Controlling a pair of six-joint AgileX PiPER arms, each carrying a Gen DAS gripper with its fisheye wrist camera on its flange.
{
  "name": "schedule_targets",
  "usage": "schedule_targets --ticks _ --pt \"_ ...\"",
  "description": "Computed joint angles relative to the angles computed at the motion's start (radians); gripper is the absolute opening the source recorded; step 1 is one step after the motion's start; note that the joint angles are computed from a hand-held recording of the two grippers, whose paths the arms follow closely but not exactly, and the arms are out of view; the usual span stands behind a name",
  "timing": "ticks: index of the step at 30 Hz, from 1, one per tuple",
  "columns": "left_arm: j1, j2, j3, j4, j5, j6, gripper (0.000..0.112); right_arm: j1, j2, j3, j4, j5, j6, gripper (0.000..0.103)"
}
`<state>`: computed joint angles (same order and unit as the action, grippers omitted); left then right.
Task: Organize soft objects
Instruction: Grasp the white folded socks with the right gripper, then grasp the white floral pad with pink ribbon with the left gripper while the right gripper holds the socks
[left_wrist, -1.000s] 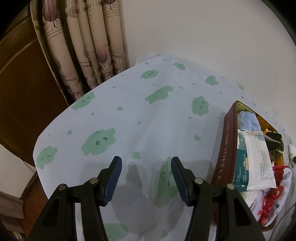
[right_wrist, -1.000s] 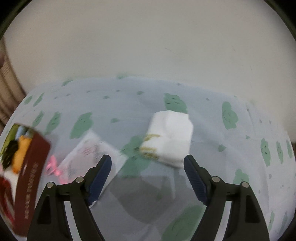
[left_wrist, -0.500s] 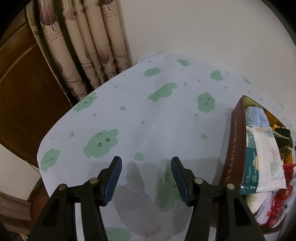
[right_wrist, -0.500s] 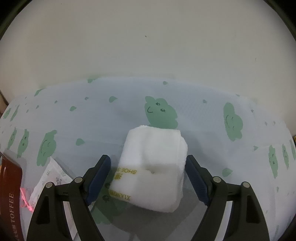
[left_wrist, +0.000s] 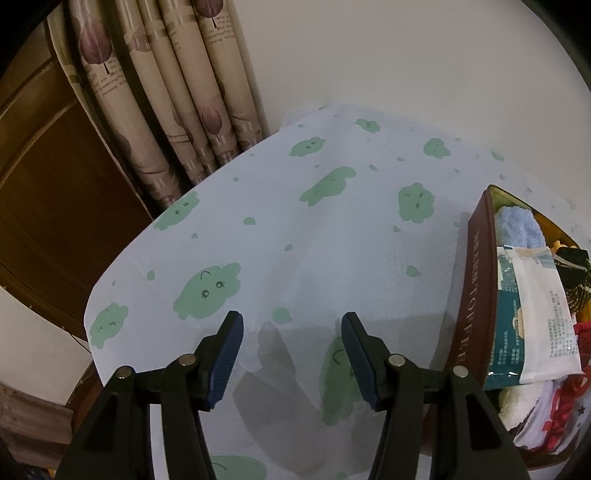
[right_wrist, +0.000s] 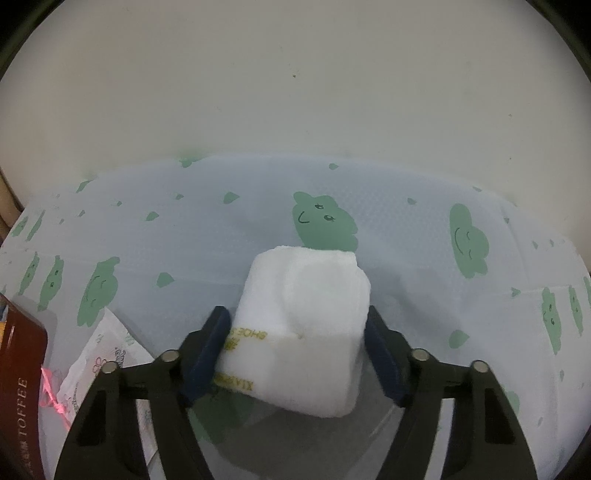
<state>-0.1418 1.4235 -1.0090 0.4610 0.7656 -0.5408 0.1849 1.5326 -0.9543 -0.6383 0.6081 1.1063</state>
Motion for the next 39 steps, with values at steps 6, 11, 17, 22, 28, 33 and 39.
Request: schedule_targets --ticks 6,11,17,22,28,33,39 --pt "-0.036 -0.016 0.007 0.049 0.015 -0.045 0.057 0.006 -0.057 0.051 0.004 -0.014 -0.012 0.042" --pt "-0.11 -0.051 -0.007 0.088 0.046 -0.074 0.057 0.021 -0.154 0.138 0.001 -0.003 -0.022 0.041" --pt "-0.266 -0.083 -0.089 0.036 0.095 -0.013 0.057 0.031 -0.334 0.296 0.002 0.029 -0.001 0.041" --pt "-0.46 -0.04 -0.201 -0.013 0.133 0.064 0.057 0.046 -0.498 0.395 0.035 0.092 -0.017 0.041" --pt "-0.633 0.096 -0.343 -0.109 0.138 0.183 0.06 0.012 -0.646 0.47 0.095 0.135 -0.083 0.041" --pt "-0.688 0.272 -0.523 -0.277 0.188 0.305 0.069 -0.04 -0.674 0.486 0.146 0.106 -0.146 0.042" --pt "-0.7 0.548 -0.863 -0.425 0.359 0.39 0.069 -0.01 -0.667 0.482 0.123 0.128 -0.124 0.047"
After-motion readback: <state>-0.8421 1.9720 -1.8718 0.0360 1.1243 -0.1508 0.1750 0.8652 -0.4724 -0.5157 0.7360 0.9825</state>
